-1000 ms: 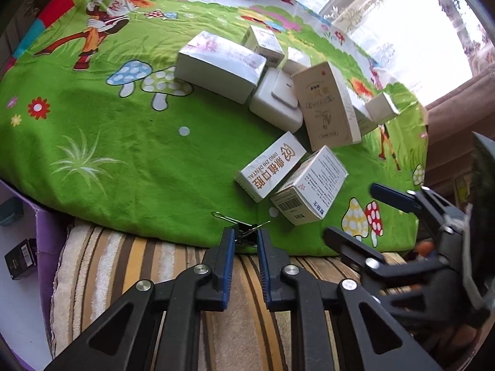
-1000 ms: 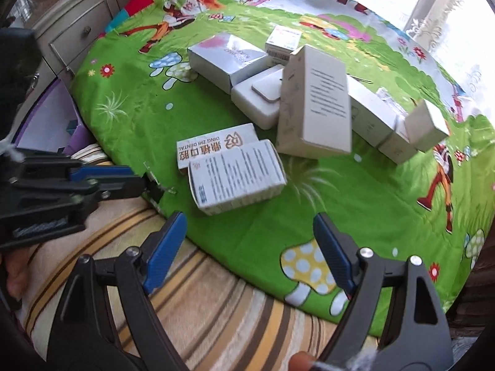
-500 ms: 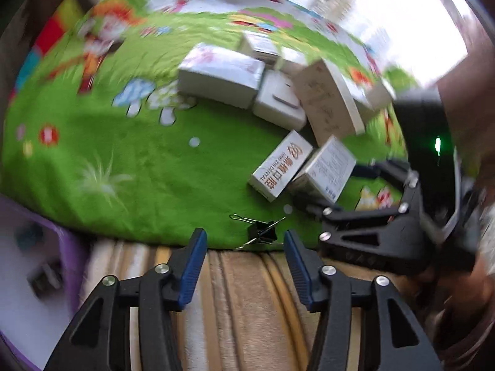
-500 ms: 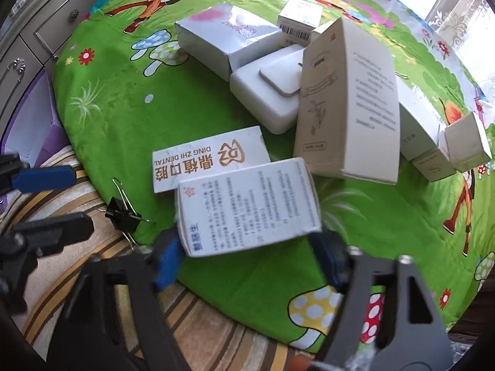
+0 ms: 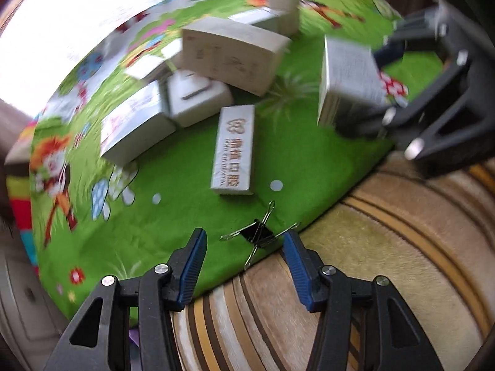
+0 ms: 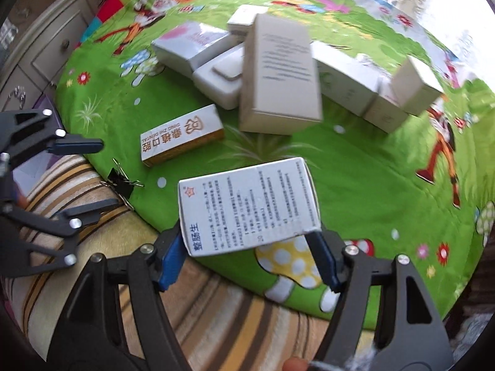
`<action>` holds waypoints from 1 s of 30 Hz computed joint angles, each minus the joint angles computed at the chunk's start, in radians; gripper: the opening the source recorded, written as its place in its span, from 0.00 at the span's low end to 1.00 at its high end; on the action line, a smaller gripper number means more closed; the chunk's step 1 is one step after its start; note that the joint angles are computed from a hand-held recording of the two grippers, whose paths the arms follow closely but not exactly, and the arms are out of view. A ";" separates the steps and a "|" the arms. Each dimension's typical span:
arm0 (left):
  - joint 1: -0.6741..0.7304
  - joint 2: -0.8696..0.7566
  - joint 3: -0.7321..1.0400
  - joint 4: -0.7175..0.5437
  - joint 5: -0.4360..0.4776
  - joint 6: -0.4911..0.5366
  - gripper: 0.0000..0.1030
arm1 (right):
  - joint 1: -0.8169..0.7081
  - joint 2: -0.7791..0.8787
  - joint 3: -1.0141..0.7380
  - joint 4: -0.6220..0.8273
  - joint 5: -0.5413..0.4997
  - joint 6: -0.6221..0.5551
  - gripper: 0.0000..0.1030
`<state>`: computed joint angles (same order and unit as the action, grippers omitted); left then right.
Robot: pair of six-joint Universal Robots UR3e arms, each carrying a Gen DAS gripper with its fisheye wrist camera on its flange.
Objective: Organize rigid objects
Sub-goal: 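Grasp the black binder clip with the left tool while the right grasps a white printed box, then carry clip and white box into the purple storage box and open both tools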
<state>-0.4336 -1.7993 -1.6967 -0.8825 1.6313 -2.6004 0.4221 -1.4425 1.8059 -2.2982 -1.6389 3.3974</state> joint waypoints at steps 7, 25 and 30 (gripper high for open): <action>0.022 -0.085 0.113 -0.100 -0.053 0.013 0.18 | -0.026 -0.061 0.052 -0.015 0.013 0.020 0.72; 0.606 0.542 -0.428 0.007 -0.275 -0.244 0.18 | 0.188 0.213 -0.352 0.062 0.038 0.066 0.72; 0.832 0.653 -0.531 -0.018 -0.294 -0.214 0.18 | 0.292 0.466 -0.740 0.186 0.067 0.054 0.72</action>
<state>0.3980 -1.1462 -2.2273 -0.9005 1.3369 -2.8147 0.7144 -0.9764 1.0660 -2.1125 -1.5723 3.4518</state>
